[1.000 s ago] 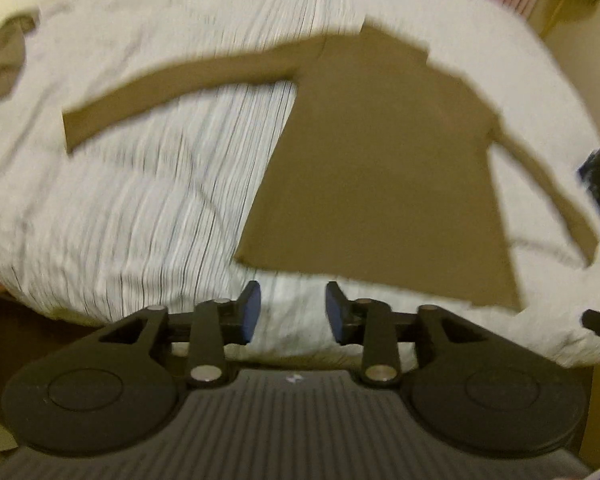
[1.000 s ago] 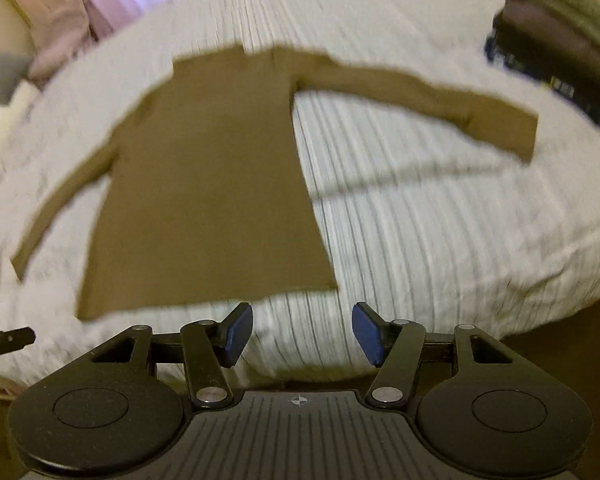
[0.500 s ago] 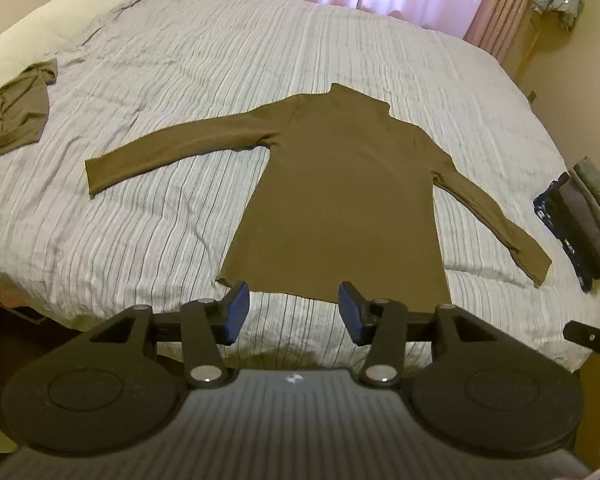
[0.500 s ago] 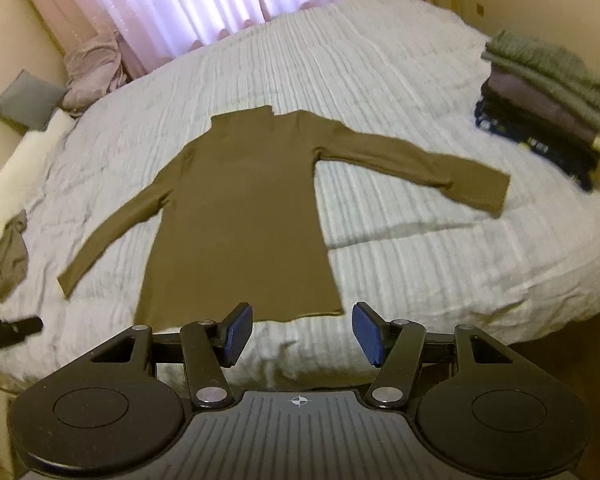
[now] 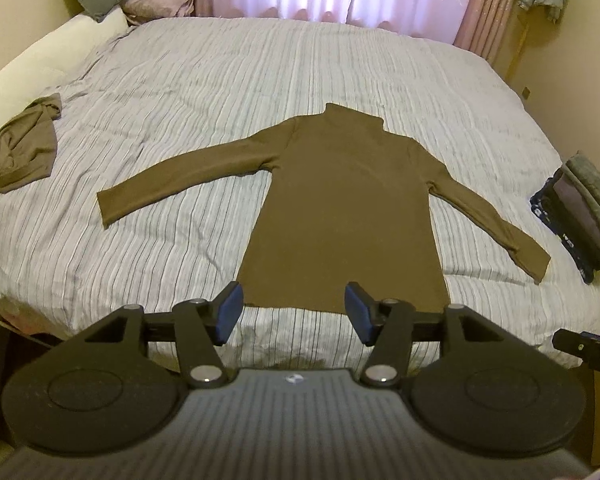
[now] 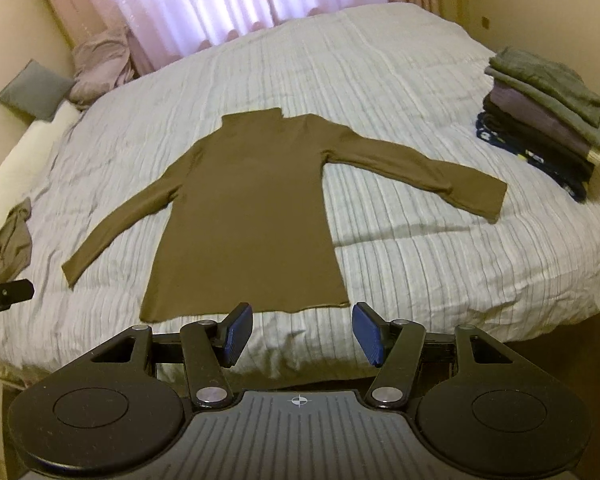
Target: Fold clothes
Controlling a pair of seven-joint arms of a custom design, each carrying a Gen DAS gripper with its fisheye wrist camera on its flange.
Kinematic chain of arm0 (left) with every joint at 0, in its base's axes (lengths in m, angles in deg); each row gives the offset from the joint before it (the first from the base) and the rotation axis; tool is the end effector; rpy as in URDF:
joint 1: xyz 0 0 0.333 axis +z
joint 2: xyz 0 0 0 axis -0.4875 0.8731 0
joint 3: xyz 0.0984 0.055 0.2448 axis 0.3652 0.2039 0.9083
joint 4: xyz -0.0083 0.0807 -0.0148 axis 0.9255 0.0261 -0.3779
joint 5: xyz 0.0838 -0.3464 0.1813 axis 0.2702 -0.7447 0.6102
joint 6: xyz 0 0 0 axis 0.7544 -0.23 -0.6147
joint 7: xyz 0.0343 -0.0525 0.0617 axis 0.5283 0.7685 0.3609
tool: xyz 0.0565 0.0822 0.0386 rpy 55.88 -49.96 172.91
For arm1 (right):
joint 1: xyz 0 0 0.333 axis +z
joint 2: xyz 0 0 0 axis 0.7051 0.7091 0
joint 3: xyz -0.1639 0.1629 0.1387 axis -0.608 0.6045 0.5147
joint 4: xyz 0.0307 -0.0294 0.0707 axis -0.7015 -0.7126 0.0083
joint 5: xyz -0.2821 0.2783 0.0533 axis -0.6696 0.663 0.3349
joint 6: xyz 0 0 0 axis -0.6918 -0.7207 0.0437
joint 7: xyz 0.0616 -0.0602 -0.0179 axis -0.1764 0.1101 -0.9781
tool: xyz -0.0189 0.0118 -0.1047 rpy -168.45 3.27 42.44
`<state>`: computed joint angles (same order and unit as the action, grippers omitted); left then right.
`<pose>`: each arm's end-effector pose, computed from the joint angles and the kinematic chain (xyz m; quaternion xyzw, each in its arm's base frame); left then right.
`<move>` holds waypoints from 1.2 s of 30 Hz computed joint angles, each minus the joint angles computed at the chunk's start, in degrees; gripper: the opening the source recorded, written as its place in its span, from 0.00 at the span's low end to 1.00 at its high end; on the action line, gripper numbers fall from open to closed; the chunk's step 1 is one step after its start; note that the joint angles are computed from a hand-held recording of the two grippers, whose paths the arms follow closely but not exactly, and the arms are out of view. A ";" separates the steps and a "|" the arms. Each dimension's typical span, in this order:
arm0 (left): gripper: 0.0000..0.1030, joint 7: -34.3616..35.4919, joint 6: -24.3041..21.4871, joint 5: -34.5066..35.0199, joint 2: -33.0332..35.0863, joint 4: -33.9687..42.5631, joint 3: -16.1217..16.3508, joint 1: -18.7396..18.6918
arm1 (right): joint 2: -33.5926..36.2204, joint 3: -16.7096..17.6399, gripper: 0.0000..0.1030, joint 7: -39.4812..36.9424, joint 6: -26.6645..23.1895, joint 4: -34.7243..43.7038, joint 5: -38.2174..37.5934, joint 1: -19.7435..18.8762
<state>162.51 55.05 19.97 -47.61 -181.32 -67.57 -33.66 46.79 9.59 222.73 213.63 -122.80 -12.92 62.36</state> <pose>0.4988 -0.0690 0.5983 -0.6582 0.6922 -0.2341 0.1814 0.4904 0.2607 0.5881 -0.5909 0.7516 -0.1398 0.2577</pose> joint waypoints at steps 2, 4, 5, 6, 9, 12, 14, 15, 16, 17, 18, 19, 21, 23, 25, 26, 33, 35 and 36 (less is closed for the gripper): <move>0.51 0.30 -0.37 0.03 -0.64 -0.52 0.16 0.07 | -0.04 0.26 0.57 0.30 -0.30 0.02 -0.31 0.14; 0.51 0.53 -0.60 0.10 -1.31 -1.17 0.30 0.16 | -0.09 0.38 0.57 0.52 -0.89 0.06 -0.41 0.28; 0.52 0.50 -0.72 0.17 -1.49 -1.36 0.32 0.21 | -0.15 0.42 0.57 0.60 -1.18 0.04 -0.40 0.36; 0.52 0.42 -0.85 0.27 -1.63 -1.56 0.29 0.26 | -0.22 0.45 0.57 0.65 -1.46 0.02 -0.38 0.43; 0.52 0.39 -1.48 0.35 -2.13 -2.20 0.38 0.30 | -0.07 0.56 0.57 0.80 -2.82 0.45 -0.37 0.64; 0.52 0.43 -2.16 0.39 -2.46 -2.78 0.41 0.27 | 0.24 0.48 0.57 0.80 -4.00 0.81 -0.10 0.88; 0.52 0.30 -2.56 0.46 -2.59 -3.13 0.39 0.30 | 0.48 0.29 0.57 0.27 -4.67 0.97 0.40 1.06; 0.52 0.18 -2.78 0.52 -2.63 -3.28 0.35 0.33 | 0.61 0.24 0.57 0.09 -4.92 1.05 0.57 1.14; 0.52 0.06 -2.98 0.60 -2.63 -3.37 0.31 0.35 | 0.75 0.21 0.57 -0.04 -5.13 1.13 0.73 1.23; 0.52 -0.01 -3.19 0.65 -2.61 -3.44 0.28 0.35 | 0.90 0.18 0.57 -0.18 -5.34 1.21 0.88 1.32; 0.52 -0.08 -3.38 0.71 -2.59 -3.47 0.25 0.36 | 1.04 0.15 0.57 -0.31 -5.55 1.29 1.04 1.41; 0.52 -0.15 -3.57 0.79 -2.56 -3.49 0.23 0.38 | 1.17 0.12 0.57 -0.42 -5.73 1.37 1.13 1.48; 0.52 -0.24 -3.83 0.84 -2.50 -3.44 0.21 0.37 | 1.40 0.06 0.57 -0.62 -6.08 1.52 1.27 1.62; 0.52 -0.29 -3.93 0.91 -2.38 -3.32 0.16 0.35 | 1.58 -0.03 0.57 -0.80 -6.25 1.66 1.42 1.72; 0.52 -0.14 -4.02 0.91 -2.28 -3.22 0.19 0.31 | 1.76 -0.19 0.57 -1.01 -6.33 1.79 1.66 1.76; 0.52 -0.23 -4.10 0.98 -2.18 -3.11 0.12 0.33 | 1.86 -0.26 0.57 -1.13 -6.39 1.87 1.78 1.77; 0.52 -1.12 -3.73 1.51 -1.56 -2.54 -0.31 0.34 | 2.35 -0.61 0.57 -1.90 -6.30 2.32 2.12 1.79; 0.53 -1.44 -3.49 1.59 -1.40 -2.48 -0.46 0.27 | 2.24 -0.81 0.57 -2.29 -6.21 2.20 2.19 1.66; 0.53 -1.63 -3.38 1.64 -1.31 -2.44 -0.56 0.21 | 2.17 -0.88 0.57 -2.49 -6.15 2.13 2.19 1.58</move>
<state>160.89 51.67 21.61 -48.92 -183.76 -68.13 -33.45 48.97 8.71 220.24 207.47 -120.66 -10.72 63.94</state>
